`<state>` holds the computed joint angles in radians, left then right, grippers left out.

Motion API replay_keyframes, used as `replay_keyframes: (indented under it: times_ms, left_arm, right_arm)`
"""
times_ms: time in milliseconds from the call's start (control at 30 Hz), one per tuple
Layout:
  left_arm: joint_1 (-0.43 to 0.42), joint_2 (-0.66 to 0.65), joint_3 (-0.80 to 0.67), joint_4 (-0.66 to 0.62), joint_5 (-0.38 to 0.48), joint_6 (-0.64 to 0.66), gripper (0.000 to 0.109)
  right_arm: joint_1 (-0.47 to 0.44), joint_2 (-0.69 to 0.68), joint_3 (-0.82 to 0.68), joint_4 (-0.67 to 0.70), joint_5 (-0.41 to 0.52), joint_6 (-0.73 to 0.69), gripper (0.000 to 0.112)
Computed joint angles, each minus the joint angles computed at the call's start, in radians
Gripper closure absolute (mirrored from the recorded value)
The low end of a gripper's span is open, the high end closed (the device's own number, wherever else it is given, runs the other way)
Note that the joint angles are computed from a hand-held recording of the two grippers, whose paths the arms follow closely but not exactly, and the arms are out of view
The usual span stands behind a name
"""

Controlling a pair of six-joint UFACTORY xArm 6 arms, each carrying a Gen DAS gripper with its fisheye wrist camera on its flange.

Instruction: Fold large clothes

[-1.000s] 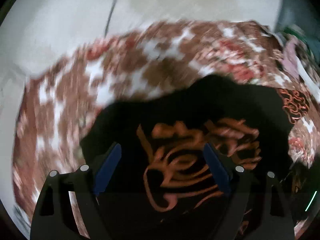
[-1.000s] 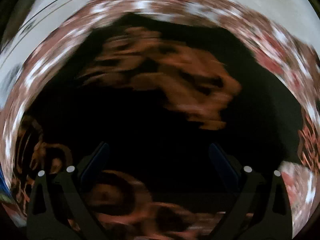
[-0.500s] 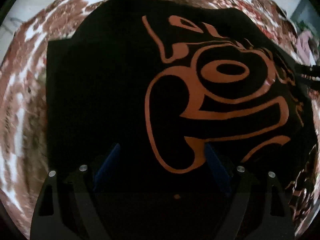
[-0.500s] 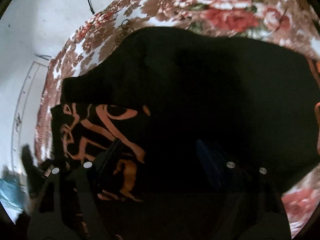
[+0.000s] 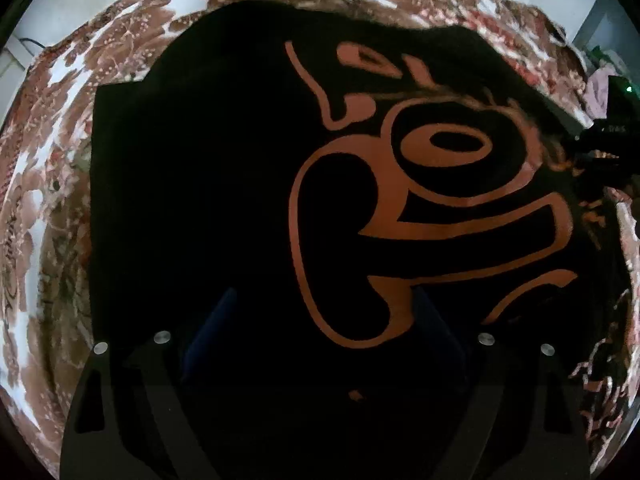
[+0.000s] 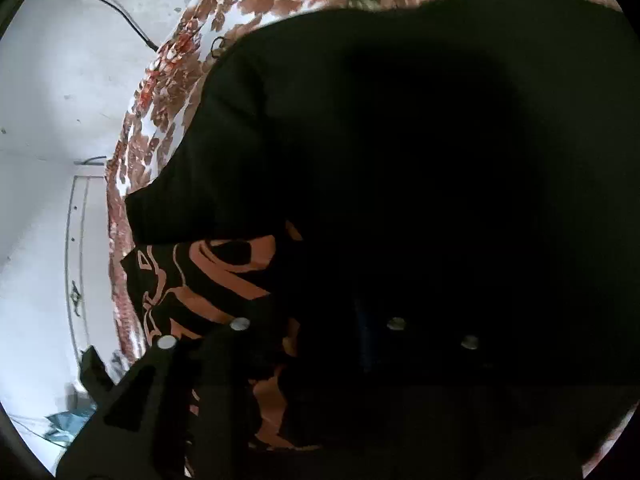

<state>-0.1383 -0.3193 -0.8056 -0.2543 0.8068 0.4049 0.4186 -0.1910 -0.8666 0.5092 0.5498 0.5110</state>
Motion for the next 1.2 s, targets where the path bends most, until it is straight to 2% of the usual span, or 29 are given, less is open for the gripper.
replay_keyframes:
  times_ms: [167,333,400,467,500,533,567,600,633,767,867,967,1033,1133,1200]
  left_arm:
    - [-0.01,-0.046,-0.004,-0.083,0.0,0.057,0.021]
    - [-0.018,0.002,-0.004,-0.089,-0.004,0.059,0.021]
    - [-0.018,0.015,-0.01,-0.1,-0.004,0.067,0.021]
    - [-0.018,0.01,-0.014,-0.098,-0.001,0.073,0.021]
    - [-0.015,0.003,-0.016,-0.099,0.002,0.073,0.021]
    - [-0.009,-0.007,-0.016,-0.103,0.005,0.074,0.021]
    - [0.0,-0.02,-0.019,-0.115,0.009,0.082,0.021]
    - [0.008,-0.03,-0.022,-0.125,0.011,0.09,0.021]
    - [0.016,-0.042,-0.021,-0.131,0.007,0.097,0.021]
    - [0.061,-0.057,-0.031,-0.127,-0.01,0.086,0.018]
    - [0.076,-0.013,-0.035,-0.079,0.003,0.061,0.018]
    - [0.086,0.014,-0.027,-0.081,0.025,0.108,0.018]
    - [0.083,0.019,-0.006,-0.068,0.006,0.128,0.018]
    - [0.075,0.003,0.003,-0.026,0.006,0.124,0.018]
    - [0.069,-0.04,-0.007,-0.033,0.016,0.13,0.018]
  right_arm:
    - [-0.029,0.006,-0.099,-0.134,0.047,-0.02,0.088]
    - [-0.045,0.101,-0.156,-0.185,0.128,-0.021,0.087]
    - [-0.042,0.115,-0.119,-0.154,0.11,-0.019,0.082]
    - [-0.028,0.103,-0.097,-0.204,0.078,0.021,0.08]
    - [-0.023,0.092,-0.096,-0.251,0.086,0.055,0.074]
    - [-0.015,0.075,-0.098,-0.31,0.102,0.105,0.062]
    - [-0.005,0.044,-0.085,-0.344,0.094,0.143,0.056]
    - [0.006,0.015,-0.069,-0.36,0.077,0.171,0.043]
    - [0.019,-0.006,-0.06,-0.373,0.062,0.196,0.036]
    - [0.094,-0.041,-0.064,-0.404,0.042,0.24,0.035]
    - [0.157,0.017,-0.092,-0.44,0.035,0.276,0.03]
    - [0.171,0.044,-0.072,-0.415,0.031,0.295,0.03]
    - [0.174,0.055,-0.075,-0.436,0.05,0.289,0.03]
    - [0.18,0.041,-0.106,-0.486,0.136,0.278,0.031]
    - [0.184,0.0,-0.114,-0.546,0.18,0.325,0.029]
